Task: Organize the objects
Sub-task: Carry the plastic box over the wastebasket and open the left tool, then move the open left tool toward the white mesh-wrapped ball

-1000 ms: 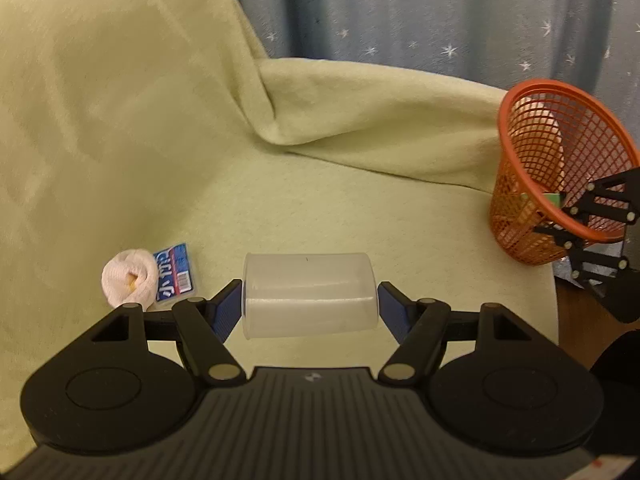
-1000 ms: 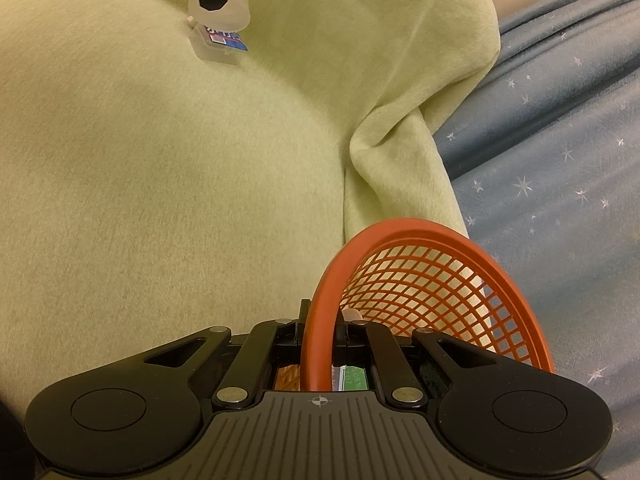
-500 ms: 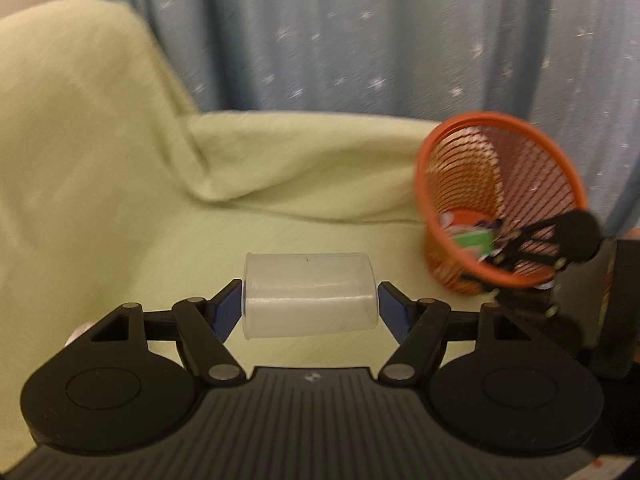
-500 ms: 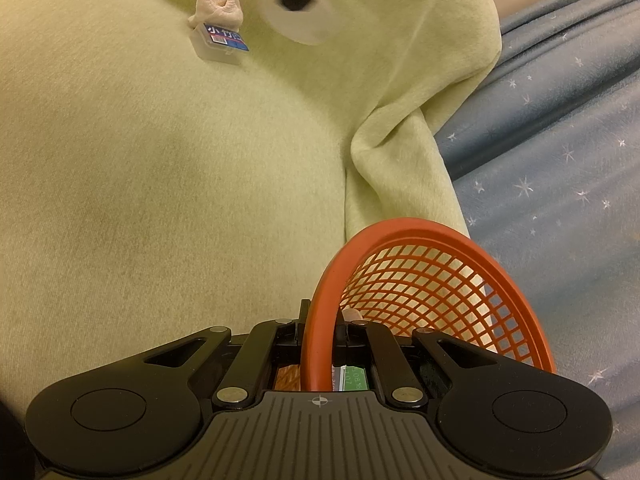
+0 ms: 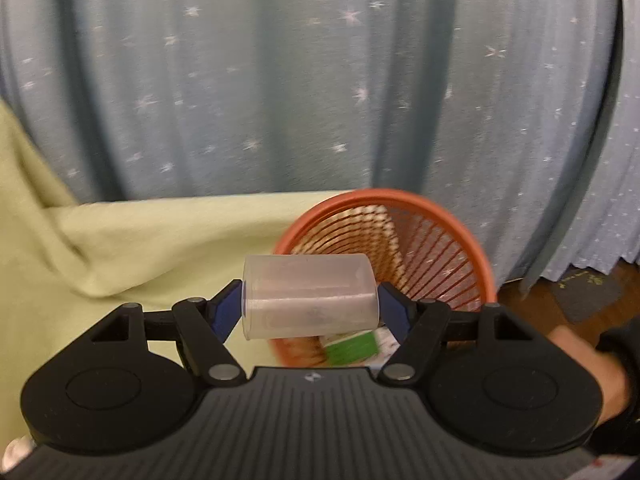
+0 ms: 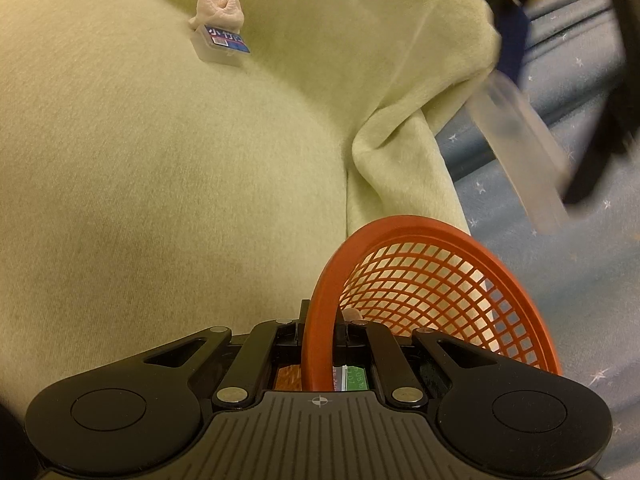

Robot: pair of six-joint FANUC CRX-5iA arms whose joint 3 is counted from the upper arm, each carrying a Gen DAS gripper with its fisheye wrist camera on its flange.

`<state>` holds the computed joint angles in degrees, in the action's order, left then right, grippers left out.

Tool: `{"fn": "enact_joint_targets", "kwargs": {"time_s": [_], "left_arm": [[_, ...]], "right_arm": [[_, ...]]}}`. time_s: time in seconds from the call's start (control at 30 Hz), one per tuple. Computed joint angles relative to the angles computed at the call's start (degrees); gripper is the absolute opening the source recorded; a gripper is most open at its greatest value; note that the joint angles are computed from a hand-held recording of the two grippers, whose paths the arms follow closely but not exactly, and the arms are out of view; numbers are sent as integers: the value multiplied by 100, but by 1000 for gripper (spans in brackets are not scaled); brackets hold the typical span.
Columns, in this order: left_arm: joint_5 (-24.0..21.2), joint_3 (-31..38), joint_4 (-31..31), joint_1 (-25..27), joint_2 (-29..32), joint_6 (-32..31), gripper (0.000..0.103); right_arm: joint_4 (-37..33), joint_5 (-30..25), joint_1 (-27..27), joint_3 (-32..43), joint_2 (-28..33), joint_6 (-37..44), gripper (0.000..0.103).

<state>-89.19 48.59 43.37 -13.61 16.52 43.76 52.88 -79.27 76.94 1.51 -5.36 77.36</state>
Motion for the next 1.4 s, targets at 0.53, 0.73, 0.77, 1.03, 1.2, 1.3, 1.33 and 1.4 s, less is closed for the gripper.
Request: {"fn": "enact_joint_targets", "kwargs": {"time_s": [0.53, 0.73, 0.77, 1.03, 1.2, 1.3, 1.33, 1.4], "left_arm": [[223, 35, -48, -51, 92, 256, 80], [536, -567, -358, 541, -357, 234, 80], [606, -683, -459, 646, -448, 236, 80], [956, -1381, -1035, 1560, -935, 558, 80], [1081, -1765, -1358, 2043, -1191, 766, 80], [1185, -1931, -1606, 2172, -1293, 771, 80], [1206, -1967, -1650, 2205, -1309, 770, 80], [1293, -2071, -1688, 2274, -1334, 734, 80]], "right_arm": [[18, 5, 21, -16, -11, -94, 2], [19, -10, 30, -13, -18, -106, 2], [16, -11, 26, -7, -16, -112, 2], [25, -17, 16, 5, -7, -98, 2], [31, -13, 13, -8, -13, -98, 2], [29, -12, 10, -9, -17, -86, 2], [26, -9, 5, -9, -19, -77, 2], [23, -12, 1, -3, -16, -69, 2]]}}
